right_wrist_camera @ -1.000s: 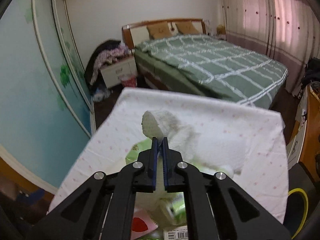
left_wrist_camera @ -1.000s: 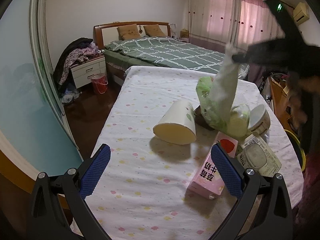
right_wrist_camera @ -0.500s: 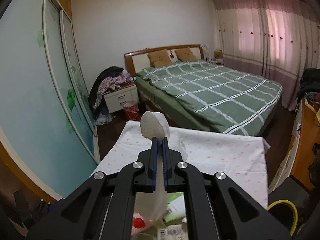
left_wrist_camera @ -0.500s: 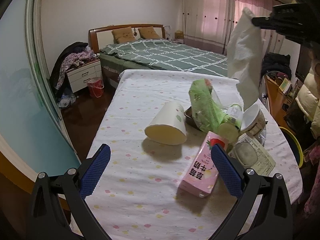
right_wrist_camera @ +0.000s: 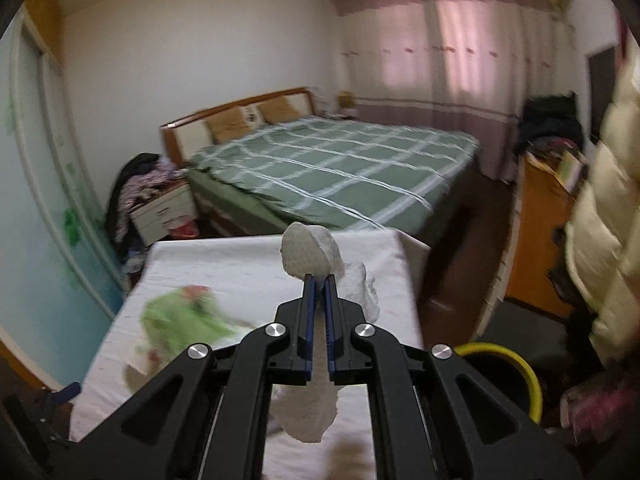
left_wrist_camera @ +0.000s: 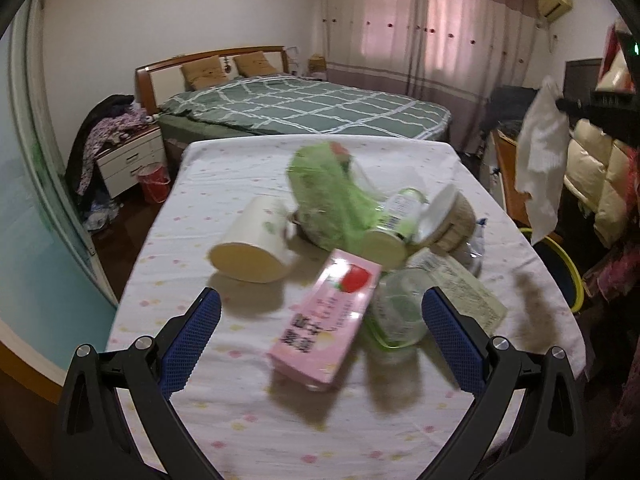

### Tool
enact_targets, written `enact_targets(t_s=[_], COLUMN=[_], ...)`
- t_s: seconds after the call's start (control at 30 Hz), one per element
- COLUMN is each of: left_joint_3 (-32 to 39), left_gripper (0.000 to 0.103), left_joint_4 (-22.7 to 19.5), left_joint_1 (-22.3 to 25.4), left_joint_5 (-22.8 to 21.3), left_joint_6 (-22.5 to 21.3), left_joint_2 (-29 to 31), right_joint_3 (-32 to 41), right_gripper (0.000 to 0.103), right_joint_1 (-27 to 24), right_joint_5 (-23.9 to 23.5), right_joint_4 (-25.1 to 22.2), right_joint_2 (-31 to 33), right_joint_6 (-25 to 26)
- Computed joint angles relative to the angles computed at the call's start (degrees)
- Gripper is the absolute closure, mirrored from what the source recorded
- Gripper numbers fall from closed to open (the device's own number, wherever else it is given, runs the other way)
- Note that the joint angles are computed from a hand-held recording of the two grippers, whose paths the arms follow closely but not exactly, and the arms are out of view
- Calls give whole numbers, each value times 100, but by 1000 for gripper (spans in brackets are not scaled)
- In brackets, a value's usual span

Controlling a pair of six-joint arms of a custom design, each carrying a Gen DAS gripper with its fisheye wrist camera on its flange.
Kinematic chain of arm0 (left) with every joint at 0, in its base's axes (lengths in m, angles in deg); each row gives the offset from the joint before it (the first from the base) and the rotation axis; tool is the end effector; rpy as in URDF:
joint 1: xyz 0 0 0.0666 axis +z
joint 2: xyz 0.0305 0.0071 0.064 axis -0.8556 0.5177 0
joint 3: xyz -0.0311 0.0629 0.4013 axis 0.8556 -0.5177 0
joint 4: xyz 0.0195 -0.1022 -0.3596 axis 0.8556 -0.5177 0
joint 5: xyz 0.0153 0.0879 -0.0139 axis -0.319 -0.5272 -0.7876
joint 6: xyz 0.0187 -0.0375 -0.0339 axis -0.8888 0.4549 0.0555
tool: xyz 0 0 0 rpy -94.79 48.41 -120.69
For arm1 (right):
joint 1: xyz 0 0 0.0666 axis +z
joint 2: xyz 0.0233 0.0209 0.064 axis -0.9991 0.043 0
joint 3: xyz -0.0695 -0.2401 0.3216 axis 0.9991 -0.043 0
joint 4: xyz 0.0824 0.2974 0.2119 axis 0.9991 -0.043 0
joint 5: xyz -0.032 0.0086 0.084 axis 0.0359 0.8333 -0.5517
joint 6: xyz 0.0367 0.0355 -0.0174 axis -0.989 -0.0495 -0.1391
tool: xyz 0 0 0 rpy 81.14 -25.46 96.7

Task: Collect trash
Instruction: 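Lift the white tissue with the right tool and carry it to the bin, then open the right tool over the yellow bin while the left tool grasps the clear cup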

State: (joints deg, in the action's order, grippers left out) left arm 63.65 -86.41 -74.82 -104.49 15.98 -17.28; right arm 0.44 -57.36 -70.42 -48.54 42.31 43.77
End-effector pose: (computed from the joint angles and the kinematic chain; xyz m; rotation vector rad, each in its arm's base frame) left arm 0.3487 -0.0879 0.3177 -0.2392 2.2649 0.0770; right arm 0.4482 0.2529 0.4280 -0.1705 2.1584 0.2763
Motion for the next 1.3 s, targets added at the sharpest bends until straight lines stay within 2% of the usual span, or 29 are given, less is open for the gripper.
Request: enact_targets(t_s=[0.23, 0.47, 0.67, 0.73, 0.97, 1.07, 1.13, 1.23, 1.3], left_joint_3=[167, 359, 492, 545, 638, 696, 719, 709, 691], left_gripper=[4, 4, 4, 4, 5, 11, 23, 32, 38], left_joint_4=[-22, -138, -211, -233, -151, -177, -179, -96, -36], left_joint_1=[-338, -505, -567, -570, -507, -473, -435, -344, -355], left_joint_5=[-108, -163, -255, -288, -281, -338, -316, -28, -8], left_joint_6=[157, 357, 425, 436, 440, 416, 416, 403, 349], left_joint_2=[328, 764, 995, 1072, 1294, 1390, 1444, 1490, 1481], right_joint_3=[-728, -954, -995, -1038, -1138, -1156, -1168, -1187, -1214], right_gripper=[98, 97, 95, 91, 90, 90, 89, 89, 90], right_joint_1=[-853, -1512, -1700, -1721, -1694, -1671, -1639, -1597, -1582], right_joint_5=[69, -71, -109, -135, -158, -200, -212, -219, -203], right_joint_4=[135, 68, 68, 118, 207, 233, 243, 245, 262], right_joint_2=[-143, 337, 696, 714, 649, 633, 613, 573, 547], right_joint_6=[-278, -413, -488, -505, -466, -455, -448, -436, -412])
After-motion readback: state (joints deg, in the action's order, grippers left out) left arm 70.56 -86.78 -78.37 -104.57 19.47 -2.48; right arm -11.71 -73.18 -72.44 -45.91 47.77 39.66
